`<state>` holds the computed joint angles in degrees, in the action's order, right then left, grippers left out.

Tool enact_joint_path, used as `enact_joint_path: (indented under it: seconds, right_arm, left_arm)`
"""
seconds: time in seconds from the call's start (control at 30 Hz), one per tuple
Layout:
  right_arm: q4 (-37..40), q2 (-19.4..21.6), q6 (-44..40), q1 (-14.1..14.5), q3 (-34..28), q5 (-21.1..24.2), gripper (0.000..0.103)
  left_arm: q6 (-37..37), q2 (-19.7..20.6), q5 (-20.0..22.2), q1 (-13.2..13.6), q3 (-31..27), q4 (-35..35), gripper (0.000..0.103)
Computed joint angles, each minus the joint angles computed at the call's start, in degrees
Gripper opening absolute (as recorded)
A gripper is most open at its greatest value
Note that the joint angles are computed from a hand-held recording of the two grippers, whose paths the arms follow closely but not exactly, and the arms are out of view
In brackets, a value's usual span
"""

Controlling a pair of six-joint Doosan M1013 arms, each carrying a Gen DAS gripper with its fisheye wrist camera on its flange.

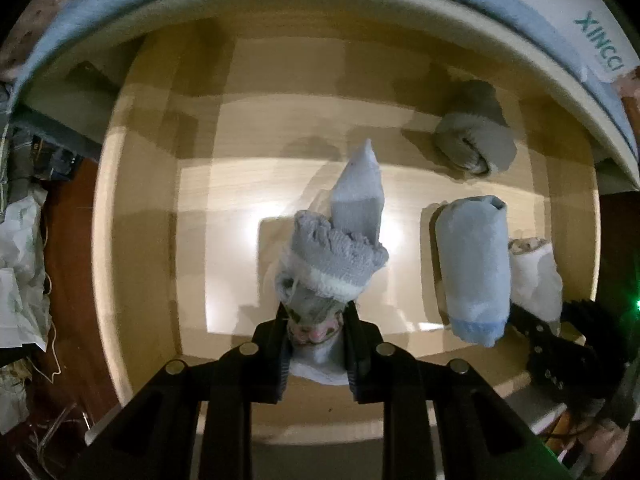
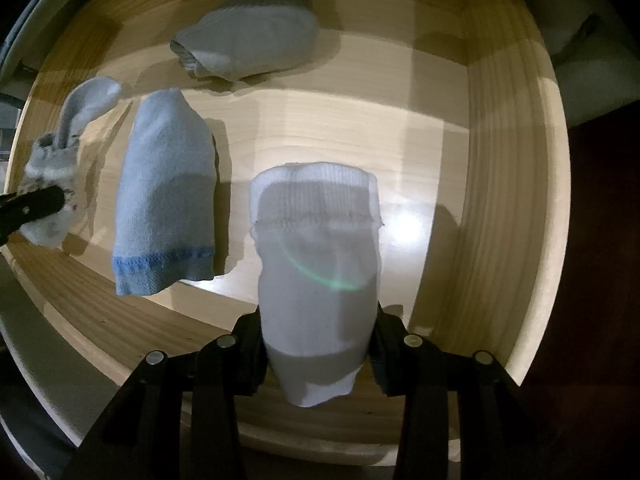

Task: Take underwear out of drawer
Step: 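Lift the grey pink-trimmed sock with the left tool into the white box and release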

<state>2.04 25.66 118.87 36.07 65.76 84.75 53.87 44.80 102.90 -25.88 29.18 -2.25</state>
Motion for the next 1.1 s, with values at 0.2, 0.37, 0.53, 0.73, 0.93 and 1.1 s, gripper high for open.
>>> enact_joint_path:
  seconds: [0.2,0.37,0.53,0.73,0.93,1.1]
  right_arm:
    - [-1.06,0.26,0.18,0.63,-0.63,0.45,0.037]
    - [-2.86,0.43,0.49,1.43,-0.97,0.86,0.036]
    - [-5.44,1.02,0.55,2.45,-1.93,2.05,0.036]
    - [-6.18,1.36,0.54,2.90,-2.52,2.61,0.036]
    - [-6.07,1.50,0.48,2.79,-2.63,2.44,0.036]
    - [-5.98,1.23,0.37,2.63,-1.99,1.87,0.036]
  left_arm:
    - [0.10,-0.03,-0.83,-1.14,-1.74,2.00,0.022]
    - [0.76,-3.79,-4.45,-2.21,3.24,4.41,0.022]
    - [2.25,-7.03,-8.29,-3.06,5.43,7.15,0.022]
    - [3.54,-9.41,-12.28,-2.85,3.94,8.06,0.022]
    - [5.48,-8.23,-12.99,-2.96,-4.90,14.44,0.022]
    - [7.55,-3.95,-11.01,-2.81,-16.14,19.95,0.022]
